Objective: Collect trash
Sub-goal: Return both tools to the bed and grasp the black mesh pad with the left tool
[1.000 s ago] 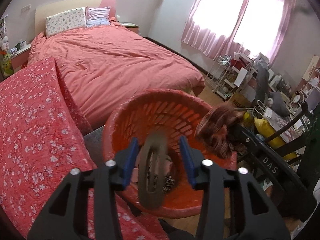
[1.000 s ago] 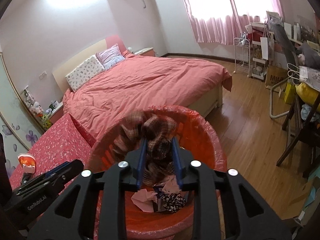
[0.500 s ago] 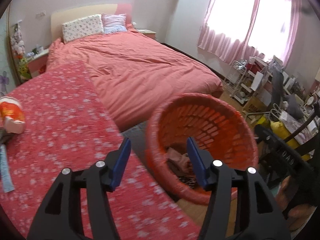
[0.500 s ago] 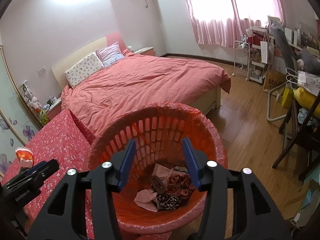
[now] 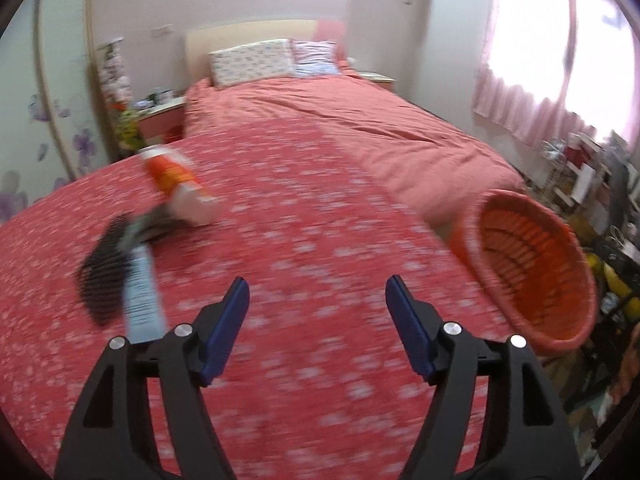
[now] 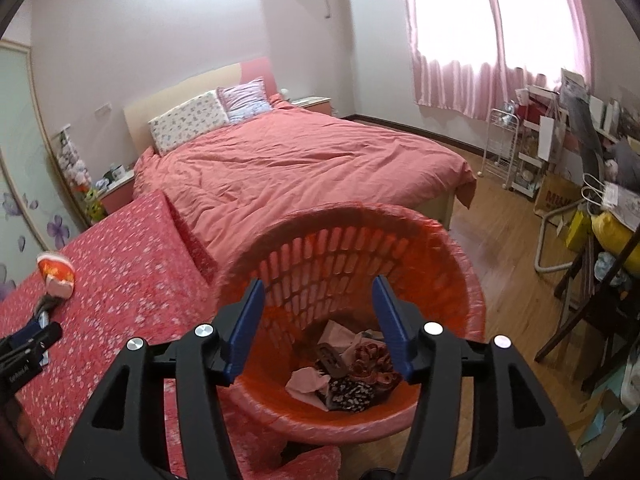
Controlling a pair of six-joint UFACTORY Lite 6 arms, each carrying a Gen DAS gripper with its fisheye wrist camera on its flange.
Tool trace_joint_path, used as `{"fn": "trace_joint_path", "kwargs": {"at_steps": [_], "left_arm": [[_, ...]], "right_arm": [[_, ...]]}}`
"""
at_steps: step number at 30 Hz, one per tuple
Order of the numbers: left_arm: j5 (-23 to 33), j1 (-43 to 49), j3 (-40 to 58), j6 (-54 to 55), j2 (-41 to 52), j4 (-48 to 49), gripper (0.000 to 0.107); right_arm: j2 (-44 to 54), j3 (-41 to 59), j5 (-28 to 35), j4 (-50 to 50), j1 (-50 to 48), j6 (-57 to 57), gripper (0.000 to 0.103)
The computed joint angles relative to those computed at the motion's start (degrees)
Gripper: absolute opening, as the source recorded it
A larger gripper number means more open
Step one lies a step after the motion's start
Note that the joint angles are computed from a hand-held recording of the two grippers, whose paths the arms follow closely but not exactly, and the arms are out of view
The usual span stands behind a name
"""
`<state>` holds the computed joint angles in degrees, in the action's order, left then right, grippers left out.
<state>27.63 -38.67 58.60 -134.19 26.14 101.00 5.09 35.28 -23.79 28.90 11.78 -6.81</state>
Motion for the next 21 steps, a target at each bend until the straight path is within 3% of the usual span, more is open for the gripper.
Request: {"fn": "trace_joint_path", "kwargs": {"at_steps": [7, 12, 15, 21], "left_arm": [[0.6, 12.0, -15.0, -9.4, -9.8, 9.1, 0.07], [-0.6, 23.5, -20.6, -16.6, -14.1, 19.3, 0.07], [-1.8, 29.4, -21.4, -21.1, -14.6, 25.7, 0.069], [-7.9, 39.0, -14.6, -31.7, -9.7, 41.1, 0.056]], "right_arm": [[2.4, 2.8, 0.3, 6.5, 6.6, -5.7, 0.056], [5.9, 6.4, 0.0, 13.0, 12.8, -11.1, 0.056], [8.5, 9.2, 0.1, 16.3, 15.9, -14.2, 0.056], [12.2, 13.8, -0.5, 24.0, 21.8, -21.8, 0.056]]}}
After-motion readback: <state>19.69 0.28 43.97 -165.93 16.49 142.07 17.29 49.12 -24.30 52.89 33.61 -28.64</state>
